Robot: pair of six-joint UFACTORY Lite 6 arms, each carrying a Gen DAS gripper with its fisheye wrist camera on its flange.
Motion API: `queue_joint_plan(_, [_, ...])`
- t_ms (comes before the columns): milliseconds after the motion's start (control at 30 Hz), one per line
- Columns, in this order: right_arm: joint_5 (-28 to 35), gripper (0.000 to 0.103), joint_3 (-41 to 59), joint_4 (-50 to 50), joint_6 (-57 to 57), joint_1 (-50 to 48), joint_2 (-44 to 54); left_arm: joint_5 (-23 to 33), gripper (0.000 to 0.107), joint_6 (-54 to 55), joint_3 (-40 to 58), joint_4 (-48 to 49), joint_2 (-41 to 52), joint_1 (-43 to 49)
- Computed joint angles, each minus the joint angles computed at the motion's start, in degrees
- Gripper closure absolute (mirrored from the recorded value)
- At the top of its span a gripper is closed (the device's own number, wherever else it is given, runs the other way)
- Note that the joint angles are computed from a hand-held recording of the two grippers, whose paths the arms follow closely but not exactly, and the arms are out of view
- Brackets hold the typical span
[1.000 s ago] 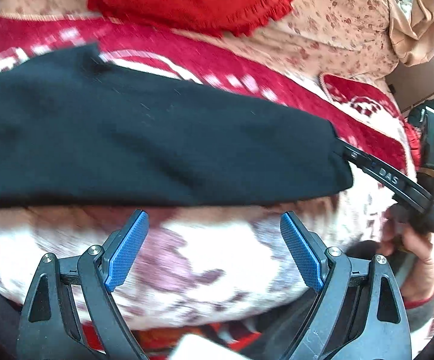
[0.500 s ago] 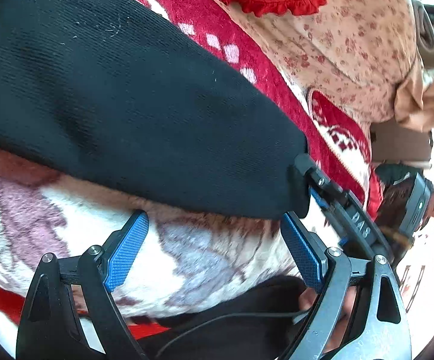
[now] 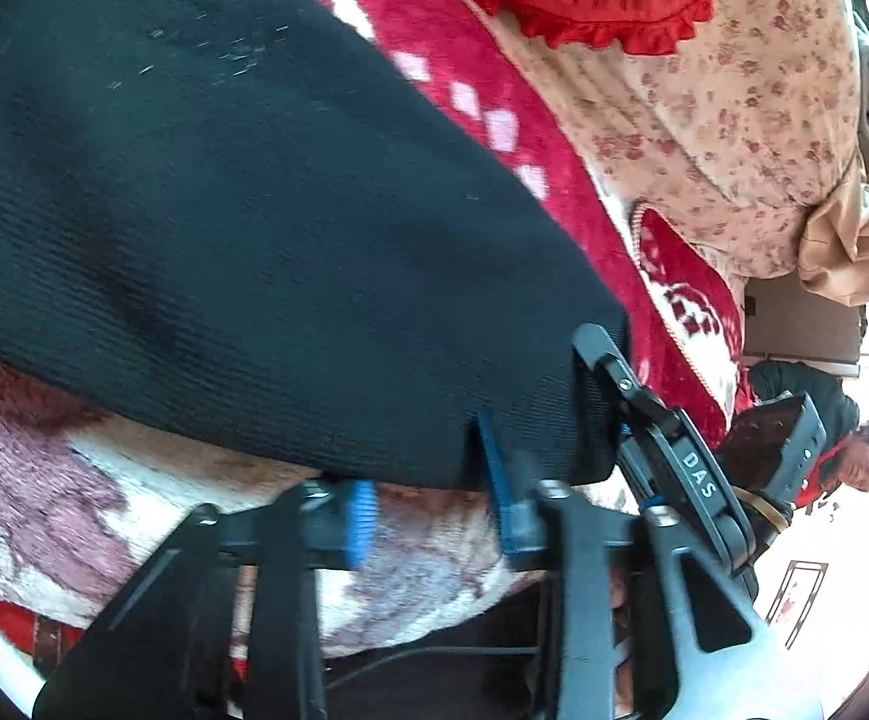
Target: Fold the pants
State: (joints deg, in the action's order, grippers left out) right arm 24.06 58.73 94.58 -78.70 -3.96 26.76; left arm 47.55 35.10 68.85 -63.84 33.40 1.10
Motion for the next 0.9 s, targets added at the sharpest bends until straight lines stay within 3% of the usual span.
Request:
queue_joint_plan(100, [1.95,0.089,-1.67,3.56,-3.42,-0.71,-1.29,0.75,0.091,1.65,-0.49,0.18,-0.60,0.71])
queue_joint_plan(300, [3.74,0.090,-7.86,7.22,-5.52,0.81,-13.07,5.62,0.095,3.44,-2.56,1.35,-4.55,4.33])
queue_joint_plan(533, [-1.88,0.091,-1.66,-3.32,7.61,12.65,-21.14,12.10,0.095,7.40,-5.24,7.54,-12.32,14.71])
queue_joint_plan(733, [-5.32,0.091,13.58,-10.93,17.87,25.85,-9.03,7.40,0.095,13.05,-5.39,15.62,-16.19,27.69])
queue_joint_plan(800, [-4.96,0.091,20.85,-11.52,20.32,29.24,-0.97,5.72,0.086,14.24,-4.02,17.06,-15.08,30.33])
queue_joint_plan(867, [-4.01,0.086,28.43,-10.19,21.64,31.35,7.94,4.38,0.069,14.71,-1.41,17.54,-12.22,32.58])
queue_joint_plan(900, [-1.12,0.081,32.96,-7.73,22.24,31.43,13.31,4.15,0.066,14.94,-0.20,17.46,-10.66,33.01])
